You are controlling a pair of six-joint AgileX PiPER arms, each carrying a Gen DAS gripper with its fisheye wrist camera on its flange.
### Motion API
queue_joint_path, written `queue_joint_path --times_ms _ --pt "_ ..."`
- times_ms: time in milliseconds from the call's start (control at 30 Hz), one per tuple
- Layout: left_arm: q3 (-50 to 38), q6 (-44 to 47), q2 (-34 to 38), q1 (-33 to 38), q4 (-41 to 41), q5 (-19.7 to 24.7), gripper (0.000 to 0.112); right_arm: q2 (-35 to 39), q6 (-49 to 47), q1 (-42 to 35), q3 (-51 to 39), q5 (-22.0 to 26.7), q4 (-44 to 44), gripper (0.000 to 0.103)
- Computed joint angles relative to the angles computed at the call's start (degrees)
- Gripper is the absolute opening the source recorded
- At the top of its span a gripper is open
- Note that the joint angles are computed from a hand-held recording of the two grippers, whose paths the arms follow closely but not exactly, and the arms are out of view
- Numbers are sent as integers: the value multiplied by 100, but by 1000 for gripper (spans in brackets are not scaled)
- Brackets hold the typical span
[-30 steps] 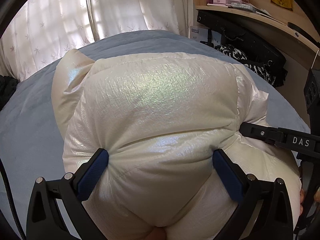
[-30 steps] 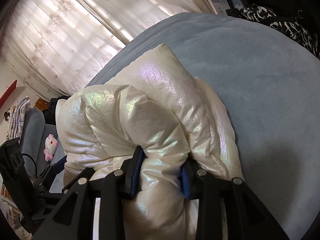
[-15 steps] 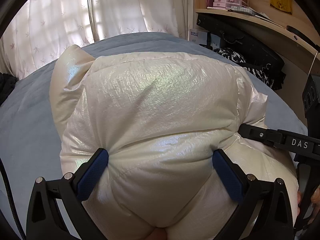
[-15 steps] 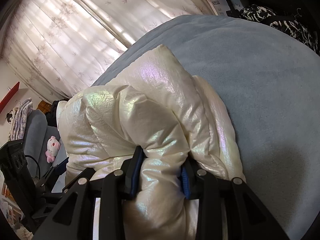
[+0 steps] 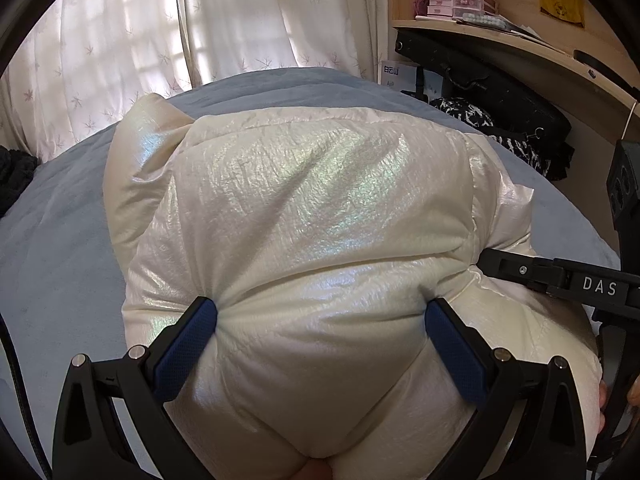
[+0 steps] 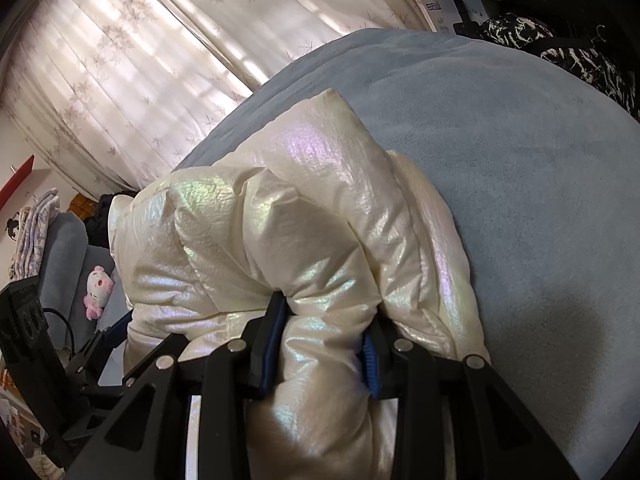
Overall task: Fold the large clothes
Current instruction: 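Hold the jacket bundle end pinched in both tools and press it down, then open both tools and lift them off the jacket bundle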
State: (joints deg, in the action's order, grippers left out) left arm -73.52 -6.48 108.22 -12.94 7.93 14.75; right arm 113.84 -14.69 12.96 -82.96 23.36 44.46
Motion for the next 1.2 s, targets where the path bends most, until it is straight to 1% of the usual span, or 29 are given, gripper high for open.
queue_joint_path --times_ms 67,133,200,233,300,367,400,433,467,533,567,633,667,733,800,900,1000,1200 --pt "-6 -557 -27 -78 558 75 102 12 295 36 -95 69 -296 32" --pt "-146 -1123 -32 -198 1104 386 102 47 781 80 -264 209 -816 32" --pt "-247 -1265 -54 -264 1221 627 102 45 1367 170 -403 346 -1449 32" --pt "-319 -1202 -76 -267 1105 806 102 74 1724 213 -558 506 -1846 32" --pt "-365 -995 -167 -222 779 1024 102 107 2128 259 -775 780 -2249 33" --pt "-365 -402 -297 -87 93 1212 102 139 2370 257 -966 1063 -2471 33" --pt "-413 -157 -356 -14 -189 1402 102 153 2502 268 -1059 1195 -2579 34" --pt "-394 -64 -407 35 -311 1488 102 161 2649 278 -1159 1342 -2701 36" --pt "-432 99 -460 126 -551 1681 102 159 2830 295 -1256 1494 -2847 36" --pt "-552 523 -519 388 -1174 2108 102 116 3124 326 -1365 1726 -3038 44" --pt "-539 595 -597 538 -1374 2255 102 89 3390 368 -1436 1870 -3263 48" --pt "-466 435 -741 706 -1343 2402 102 -15 3659 375 -1468 2085 -3414 56" --pt "-419 512 -795 813 -1458 2475 102 -76 3718 356 -1437 2146 -3404 59" --pt "-375 845 -888 1070 -1930 2694 102 -238 3917 346 -1359 2303 -3504 76" --pt "-216 951 -1024 1244 -2118 2732 102 -405 4055 351 -1334 2525 -3648 84" --pt "15 1052 -1244 1464 -2262 2732 102 -700 4062 375 -1227 2691 -3704 92" --pt "92 1375 -1329 1739 -2712 2934 102 -1074 3943 406 -1040 2702 -3678 102" --pt "413 1763 -1578 2108 -3219 2977 102 -1419 3678 602 -1151 2809 -3816 103"
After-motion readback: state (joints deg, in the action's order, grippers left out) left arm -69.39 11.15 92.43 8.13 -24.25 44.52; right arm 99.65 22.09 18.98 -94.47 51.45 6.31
